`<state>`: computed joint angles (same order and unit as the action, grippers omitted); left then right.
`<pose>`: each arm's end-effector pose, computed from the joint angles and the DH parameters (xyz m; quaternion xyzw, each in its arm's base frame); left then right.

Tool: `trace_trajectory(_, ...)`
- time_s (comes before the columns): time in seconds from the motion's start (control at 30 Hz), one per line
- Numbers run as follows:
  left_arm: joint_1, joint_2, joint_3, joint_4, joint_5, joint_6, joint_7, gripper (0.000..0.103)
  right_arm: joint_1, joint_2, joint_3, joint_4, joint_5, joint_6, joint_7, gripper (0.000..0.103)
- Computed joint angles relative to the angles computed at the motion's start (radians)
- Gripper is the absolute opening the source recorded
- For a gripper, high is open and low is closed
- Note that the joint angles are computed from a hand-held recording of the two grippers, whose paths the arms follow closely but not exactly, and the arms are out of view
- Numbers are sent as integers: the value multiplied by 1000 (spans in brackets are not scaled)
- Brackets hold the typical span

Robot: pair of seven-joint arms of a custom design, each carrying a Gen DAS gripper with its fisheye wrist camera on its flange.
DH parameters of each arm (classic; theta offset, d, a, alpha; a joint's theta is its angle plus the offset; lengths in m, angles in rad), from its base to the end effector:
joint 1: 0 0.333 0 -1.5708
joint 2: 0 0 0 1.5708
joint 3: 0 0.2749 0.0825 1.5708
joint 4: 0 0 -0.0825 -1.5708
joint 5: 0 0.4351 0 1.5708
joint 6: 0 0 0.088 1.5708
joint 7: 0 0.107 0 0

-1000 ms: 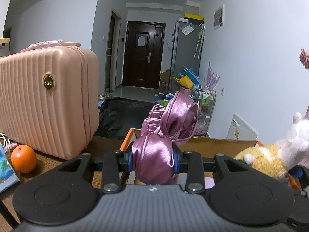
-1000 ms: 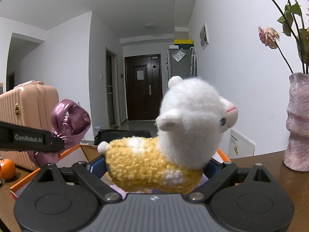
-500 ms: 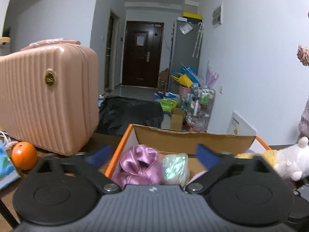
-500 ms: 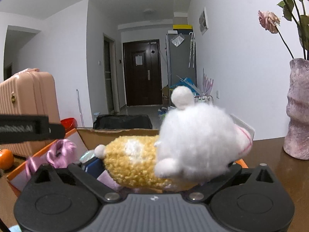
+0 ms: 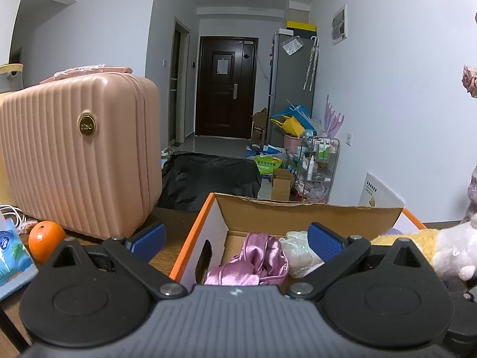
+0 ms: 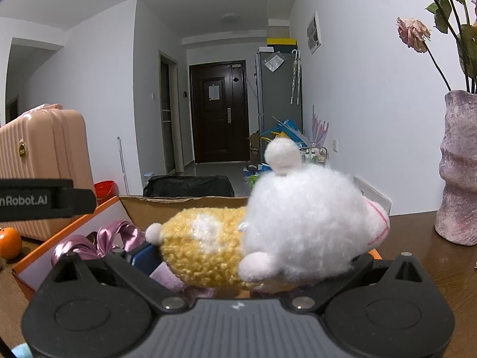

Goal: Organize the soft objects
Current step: 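Open the left tool to drop the pink scrunchie into the box, then lower the alpaca plush into the box and open the right tool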

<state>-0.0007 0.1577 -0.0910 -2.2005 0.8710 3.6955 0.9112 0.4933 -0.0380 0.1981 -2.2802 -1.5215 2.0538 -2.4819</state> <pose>0.5701 -0.1520 0.3712 -0.4248 0.7058 -0.5011 0.2652 0.4675 0.3169 0.3233 -0.3875 0.7129 -0.4965 0.3084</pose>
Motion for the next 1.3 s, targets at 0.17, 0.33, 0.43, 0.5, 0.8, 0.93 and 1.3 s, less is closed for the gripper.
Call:
trace_trajectory(0.17,-6,-7,2,-17,-30,6,35,103,2,-4,2,0,7,-5,-14,103)
trace_trajectory(0.33,-10,-27,5,-54,-80,28,99,103,4,-4,5,-1,0,-13,-13,103)
trace_trajectory(0.43,-6,-38,5,-70,-87,34,109,103,8,-6,7,-5,8,-19,-23,103)
trace_trajectory(0.5,-2,-42,5,-74,-83,36,106,103,11,-9,10,-9,11,-26,-31,103)
trace_trajectory(0.8,9,-72,7,-120,-97,46,135,103,16,-29,20,-28,13,-38,-36,103)
trace_trajectory(0.93,16,-77,7,-126,-99,49,133,103,8,-28,15,-18,-4,-5,-74,101)
trace_trajectory(1.3,14,-71,3,-119,-122,33,125,103,-96,-99,-54,-33,96,315,-93,103)
